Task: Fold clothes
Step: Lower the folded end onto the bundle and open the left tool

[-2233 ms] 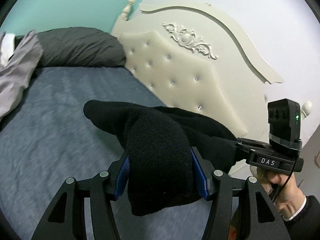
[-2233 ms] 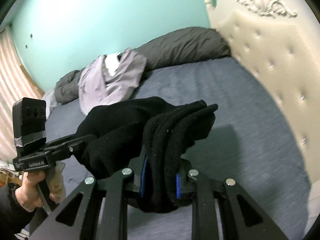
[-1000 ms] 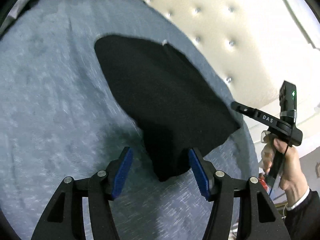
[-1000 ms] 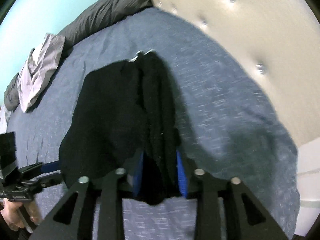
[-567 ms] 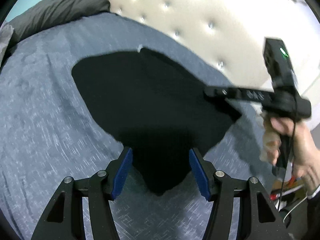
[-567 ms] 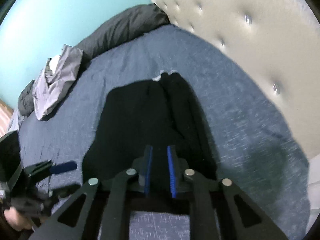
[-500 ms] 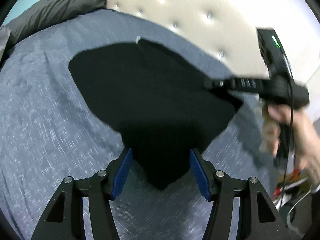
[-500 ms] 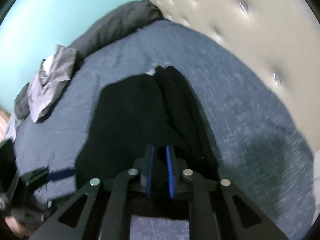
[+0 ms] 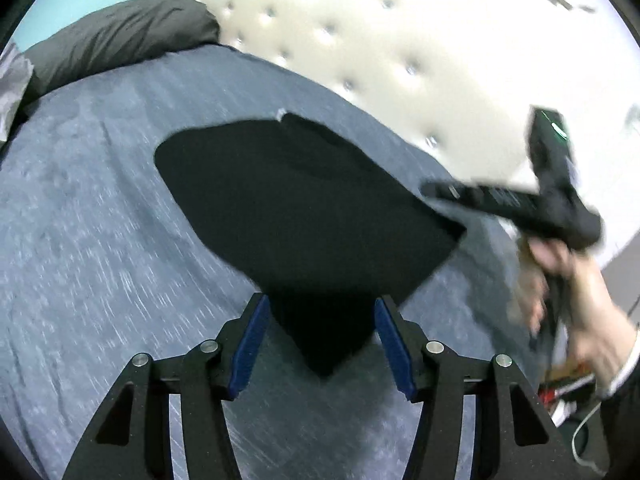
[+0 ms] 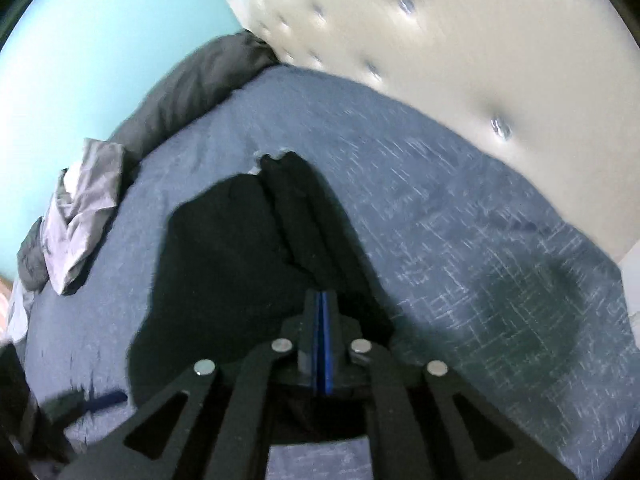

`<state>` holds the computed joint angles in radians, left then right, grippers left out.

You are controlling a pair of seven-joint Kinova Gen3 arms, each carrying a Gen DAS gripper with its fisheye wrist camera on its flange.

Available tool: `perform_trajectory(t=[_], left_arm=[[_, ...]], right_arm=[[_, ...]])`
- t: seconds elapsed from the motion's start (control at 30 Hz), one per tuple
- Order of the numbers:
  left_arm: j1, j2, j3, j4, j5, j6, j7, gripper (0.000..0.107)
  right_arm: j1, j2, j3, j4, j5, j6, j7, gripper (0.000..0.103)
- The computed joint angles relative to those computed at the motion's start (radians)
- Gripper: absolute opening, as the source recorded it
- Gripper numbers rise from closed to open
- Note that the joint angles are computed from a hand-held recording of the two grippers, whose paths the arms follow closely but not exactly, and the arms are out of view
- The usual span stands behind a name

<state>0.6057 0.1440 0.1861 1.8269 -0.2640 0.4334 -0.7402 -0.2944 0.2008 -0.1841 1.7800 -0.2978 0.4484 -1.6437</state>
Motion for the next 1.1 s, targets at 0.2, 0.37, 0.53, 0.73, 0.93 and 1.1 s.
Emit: perform_trajectory(t=[0.2, 0.37, 0.53, 0.73, 0.93, 1.1], left_arm=[[-0.038, 0.064, 0.023, -0.044, 0.098, 0.041, -0.106, 0.059], [-0.007, 0.07, 0.004, -0.005, 0.125, 0.002, -0.118, 0.06], [0.024, 0.076, -0.016, -0.024, 0.093, 0.027, -0.093, 0.06], [0.008, 0.078, -0.005, -0.011, 0.11, 0.017, -0.116, 0.06], [0.013, 0.064, -0.009, -0.006, 0.116, 0.025, -0.109, 0.06], [0.021, 0.021, -0.011, 0.028, 0.091, 0.037, -0.067, 0.059]], right_arm=[[0.014, -0.036, -0.111, 0.044, -0.061, 0.019, 0.125, 0.001], [-0.118, -0.036, -0.003, 0.132, 0.055, -0.052, -0.042, 0.0], [0.012, -0.041, -0.138, 0.165, 0.127, -0.095, -0.153, 0.0], [-0.125, -0.085, 0.03, 0.159, 0.341, -0.063, -0.397, 0.0], [-0.051, -0.056, -0.046, 0.16, 0.407, -0.057, -0.473, 0.0], [-0.105, -0.054, -0.028, 0.13, 0.511, 0.009, -0.604, 0.0]])
